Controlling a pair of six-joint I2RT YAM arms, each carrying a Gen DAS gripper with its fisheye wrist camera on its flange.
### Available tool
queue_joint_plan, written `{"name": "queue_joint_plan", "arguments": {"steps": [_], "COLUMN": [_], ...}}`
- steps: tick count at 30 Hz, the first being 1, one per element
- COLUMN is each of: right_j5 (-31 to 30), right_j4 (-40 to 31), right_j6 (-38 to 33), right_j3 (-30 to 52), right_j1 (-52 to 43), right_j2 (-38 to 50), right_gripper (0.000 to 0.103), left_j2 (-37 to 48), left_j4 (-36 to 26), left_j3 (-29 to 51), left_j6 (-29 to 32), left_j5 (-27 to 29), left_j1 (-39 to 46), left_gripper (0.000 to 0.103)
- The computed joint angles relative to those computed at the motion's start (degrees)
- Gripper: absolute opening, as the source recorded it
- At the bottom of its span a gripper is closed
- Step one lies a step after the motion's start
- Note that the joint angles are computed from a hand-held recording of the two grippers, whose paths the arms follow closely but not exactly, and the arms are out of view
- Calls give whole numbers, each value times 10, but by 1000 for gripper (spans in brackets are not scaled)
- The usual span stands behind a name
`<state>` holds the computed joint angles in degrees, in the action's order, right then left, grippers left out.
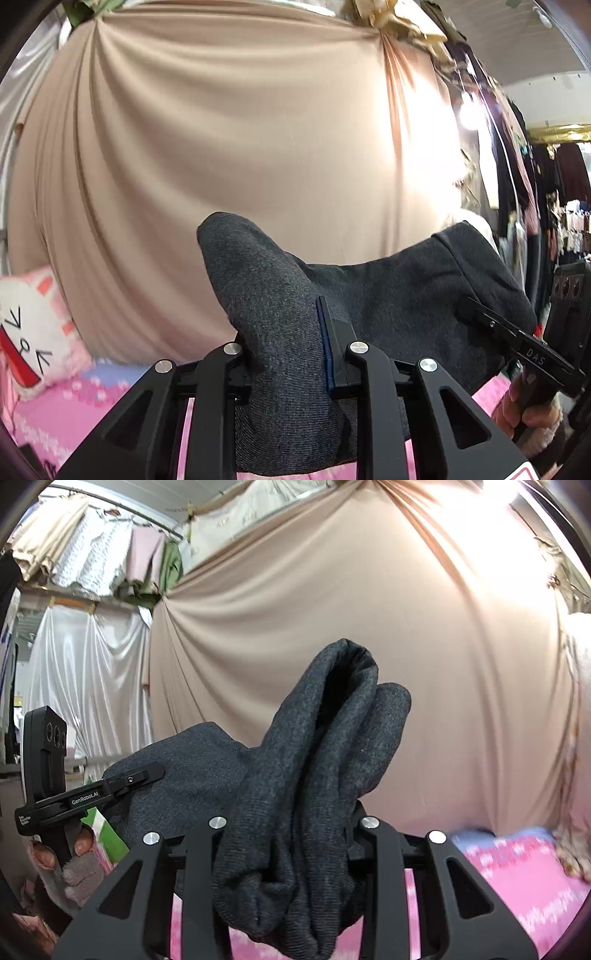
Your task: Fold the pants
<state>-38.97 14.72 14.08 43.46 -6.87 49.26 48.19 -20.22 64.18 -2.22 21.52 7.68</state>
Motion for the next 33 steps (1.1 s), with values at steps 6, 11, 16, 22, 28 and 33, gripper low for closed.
{"name": "queue_joint_plan", "arguments": {"steps": [6,11,16,22,28,33], "right_j5": [30,63,83,89,118,157], "right_j4": [62,101,111,67,-147,-256], "right_j6": [10,20,30,30,-4,-28], "right_j3": [94,155,215,367,608,649], "right_j1": [33,61,81,86,89,75], "right_j2": [129,223,327,549,843,904], "right_gripper": [32,32,32,32,38,47], "left_j2": [83,176,303,519,828,975], "left_j4": [71,153,189,185,31,-109], "left_j3": [47,74,135,252,483,581], "left_j6": [-22,-33,-29,-28,-36,-47], "left_j5": [27,14,-10,-17,-18,-6], "left_j1": [24,20,6,0,2,30], "left_gripper": [20,20,21,22,27,36]}}
